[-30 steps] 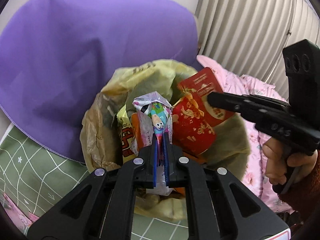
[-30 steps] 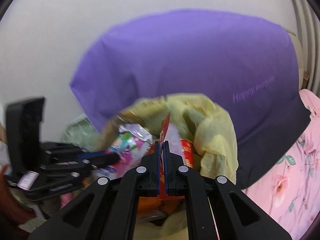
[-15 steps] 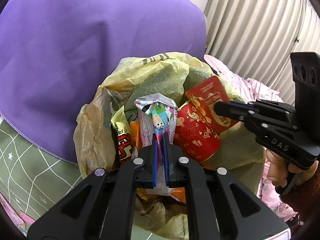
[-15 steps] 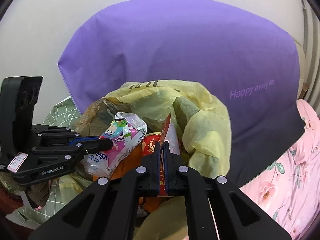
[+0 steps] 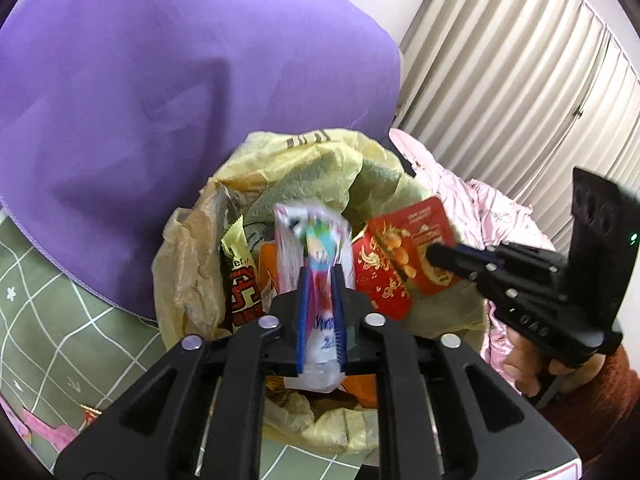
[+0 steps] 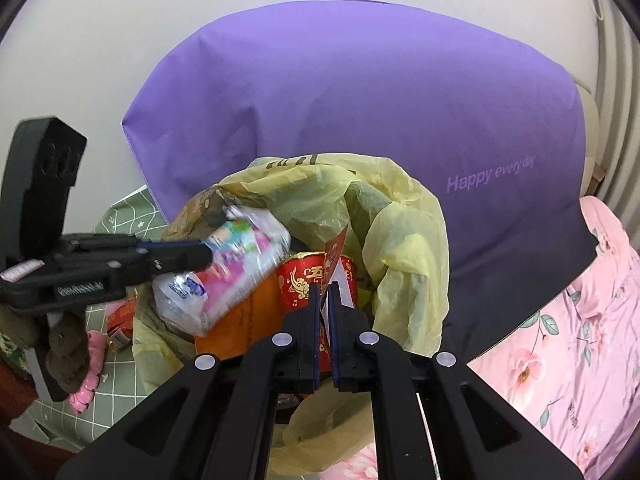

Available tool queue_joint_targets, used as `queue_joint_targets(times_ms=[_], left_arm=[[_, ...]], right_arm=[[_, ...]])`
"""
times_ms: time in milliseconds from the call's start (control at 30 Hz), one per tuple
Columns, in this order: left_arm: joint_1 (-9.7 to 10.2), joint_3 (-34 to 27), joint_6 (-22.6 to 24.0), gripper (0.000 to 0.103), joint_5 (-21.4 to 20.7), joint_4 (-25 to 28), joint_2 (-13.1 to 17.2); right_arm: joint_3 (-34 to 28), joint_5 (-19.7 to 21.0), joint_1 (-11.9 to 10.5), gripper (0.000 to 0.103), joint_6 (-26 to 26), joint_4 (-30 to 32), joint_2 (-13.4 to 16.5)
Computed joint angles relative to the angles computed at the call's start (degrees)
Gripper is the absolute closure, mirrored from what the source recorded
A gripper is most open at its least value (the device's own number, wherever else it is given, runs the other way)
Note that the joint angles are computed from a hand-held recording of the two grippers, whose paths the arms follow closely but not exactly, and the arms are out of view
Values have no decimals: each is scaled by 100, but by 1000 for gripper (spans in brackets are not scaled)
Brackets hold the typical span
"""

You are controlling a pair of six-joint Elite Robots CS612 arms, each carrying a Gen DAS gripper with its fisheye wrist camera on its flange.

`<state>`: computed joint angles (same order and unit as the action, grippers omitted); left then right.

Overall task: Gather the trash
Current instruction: 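Carry both held wrappers into the yellow-lined bin and open both tools, then grasp the pink ice-cream wrapper with the left tool while the right tool grasps the red snack packet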

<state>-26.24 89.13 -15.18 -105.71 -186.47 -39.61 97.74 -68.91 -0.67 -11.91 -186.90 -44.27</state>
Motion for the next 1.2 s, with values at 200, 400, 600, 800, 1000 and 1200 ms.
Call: queue_joint_targets(times_ms=[200,400,600,800,1000,1200], left_arm=[[44,426,-83,75,288,-445,-270],[1,1006,-464,66,1250,-1010,-544],[60,1784,-1132,62,2477,-1414,-741],[258,2497,-2184,61,3415,-1232,-931],[517,3013,-3039,61,3544,-1316,-1016],[632,2915,-2676,61,2764,-1667,-825]], right_arm=[[90,-56,53,62,-134,-73,-56],[184,-92,109,61,-38,-380,-101],[191,173,272,52,82,-863,-80],[72,779,509,46,201,-1162,44],[-121,1215,782,41,-239,-471,144],[-197,1142,969,41,-745,305,224]])
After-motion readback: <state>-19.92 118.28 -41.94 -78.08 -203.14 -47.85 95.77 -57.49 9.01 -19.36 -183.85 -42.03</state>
